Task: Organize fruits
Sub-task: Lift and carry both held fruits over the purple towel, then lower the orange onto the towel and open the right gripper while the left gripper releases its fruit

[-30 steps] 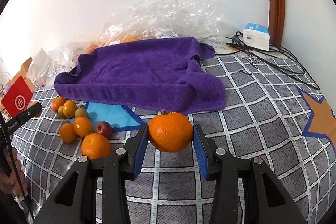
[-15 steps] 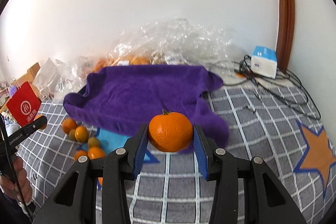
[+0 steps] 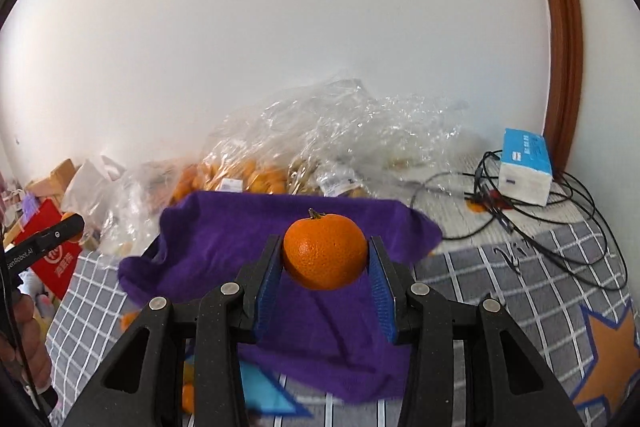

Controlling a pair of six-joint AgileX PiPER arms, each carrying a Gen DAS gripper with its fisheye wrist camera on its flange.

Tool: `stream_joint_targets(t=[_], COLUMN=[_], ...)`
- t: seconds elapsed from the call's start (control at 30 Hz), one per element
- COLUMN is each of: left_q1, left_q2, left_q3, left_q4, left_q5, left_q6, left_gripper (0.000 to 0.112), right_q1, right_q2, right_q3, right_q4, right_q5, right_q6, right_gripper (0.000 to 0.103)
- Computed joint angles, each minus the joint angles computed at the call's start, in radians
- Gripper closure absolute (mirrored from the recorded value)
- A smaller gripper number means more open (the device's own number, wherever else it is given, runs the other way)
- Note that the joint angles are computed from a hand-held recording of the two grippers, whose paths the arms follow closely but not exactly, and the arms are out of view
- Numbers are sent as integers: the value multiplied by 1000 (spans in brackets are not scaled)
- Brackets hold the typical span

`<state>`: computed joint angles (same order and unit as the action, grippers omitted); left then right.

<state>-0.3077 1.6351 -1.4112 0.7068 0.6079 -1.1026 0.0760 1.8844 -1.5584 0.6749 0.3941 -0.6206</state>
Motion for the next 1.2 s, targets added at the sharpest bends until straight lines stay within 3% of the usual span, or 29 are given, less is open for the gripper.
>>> stream_joint_targets(t=[0.3, 0.4, 0.57, 0.67, 0.9, 1.2], left_q1=[62, 66, 92, 100, 105, 90], left_q2=[282, 393, 458, 515, 538, 630], left_q3=[-320, -458, -487, -568, -563, -709], left_q4=[-283, -336, -435, -474, -521, -534], left_q5=[33, 115, 112, 193, 199, 335], left_q6=[304, 380, 452, 524, 561, 617], left_gripper=[72, 72, 72, 72, 72, 72], right_q1=[38, 51, 64, 73, 89, 80], right_q2=[221, 292, 378, 400, 415, 406], right_q3=[-271, -358, -460, -473, -473, -448], right_q4=[-261, -363, -465, -515, -567, -531], right_q5=[73, 120, 202, 209, 203, 177], right_q6=[282, 378, 473, 506, 542, 520], right_gripper=[61, 61, 61, 61, 61, 60])
